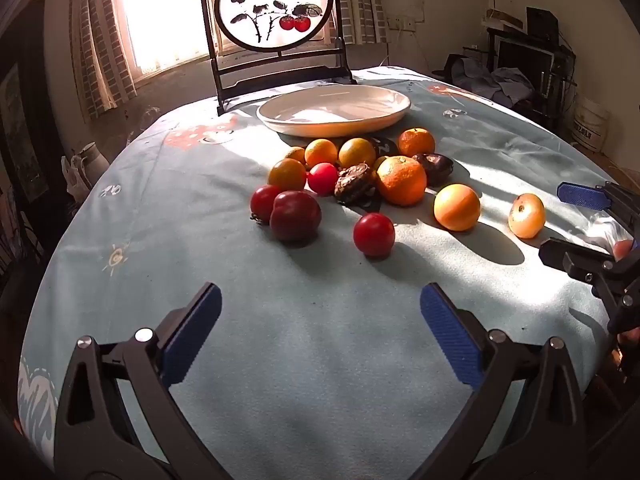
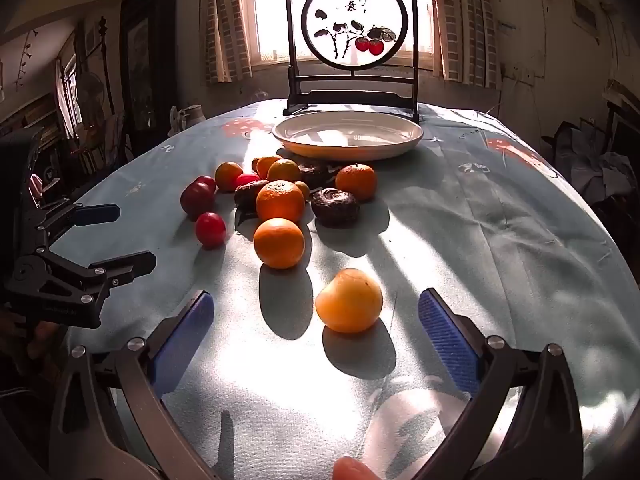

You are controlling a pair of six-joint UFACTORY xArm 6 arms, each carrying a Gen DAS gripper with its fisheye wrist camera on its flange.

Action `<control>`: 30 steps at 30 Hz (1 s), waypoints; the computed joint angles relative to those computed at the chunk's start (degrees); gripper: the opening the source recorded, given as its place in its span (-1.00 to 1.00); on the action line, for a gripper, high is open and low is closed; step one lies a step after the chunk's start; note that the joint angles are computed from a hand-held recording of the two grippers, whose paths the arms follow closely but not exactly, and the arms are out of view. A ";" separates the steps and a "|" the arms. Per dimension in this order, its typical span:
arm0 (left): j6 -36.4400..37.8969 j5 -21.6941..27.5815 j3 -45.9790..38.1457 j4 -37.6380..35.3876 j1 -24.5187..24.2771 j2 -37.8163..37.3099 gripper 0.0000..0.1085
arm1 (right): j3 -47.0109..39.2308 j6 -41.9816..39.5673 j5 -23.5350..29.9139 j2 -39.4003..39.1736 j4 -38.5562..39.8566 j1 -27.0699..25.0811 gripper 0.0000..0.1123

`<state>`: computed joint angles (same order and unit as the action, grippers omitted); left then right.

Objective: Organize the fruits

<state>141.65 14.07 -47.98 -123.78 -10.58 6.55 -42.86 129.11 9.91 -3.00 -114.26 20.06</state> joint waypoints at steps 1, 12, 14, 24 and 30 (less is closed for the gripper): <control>0.15 -0.05 0.05 -0.10 0.02 -0.04 0.86 | 0.00 0.00 0.03 0.02 0.00 0.02 0.81; -6.20 -0.45 -0.42 5.01 0.27 0.58 0.86 | -0.10 0.44 -0.18 0.14 -0.27 -0.05 0.81; -7.12 -0.23 -0.48 5.58 0.45 0.71 0.86 | -0.09 0.40 -0.20 0.12 -0.23 -0.03 0.81; -5.89 -0.72 -0.62 4.39 0.22 0.70 0.86 | -0.06 0.61 -0.22 0.08 -0.36 -0.01 0.81; -5.96 -0.72 -0.68 4.49 0.19 0.76 0.86 | -0.08 0.72 -0.28 0.10 -0.47 -0.02 0.81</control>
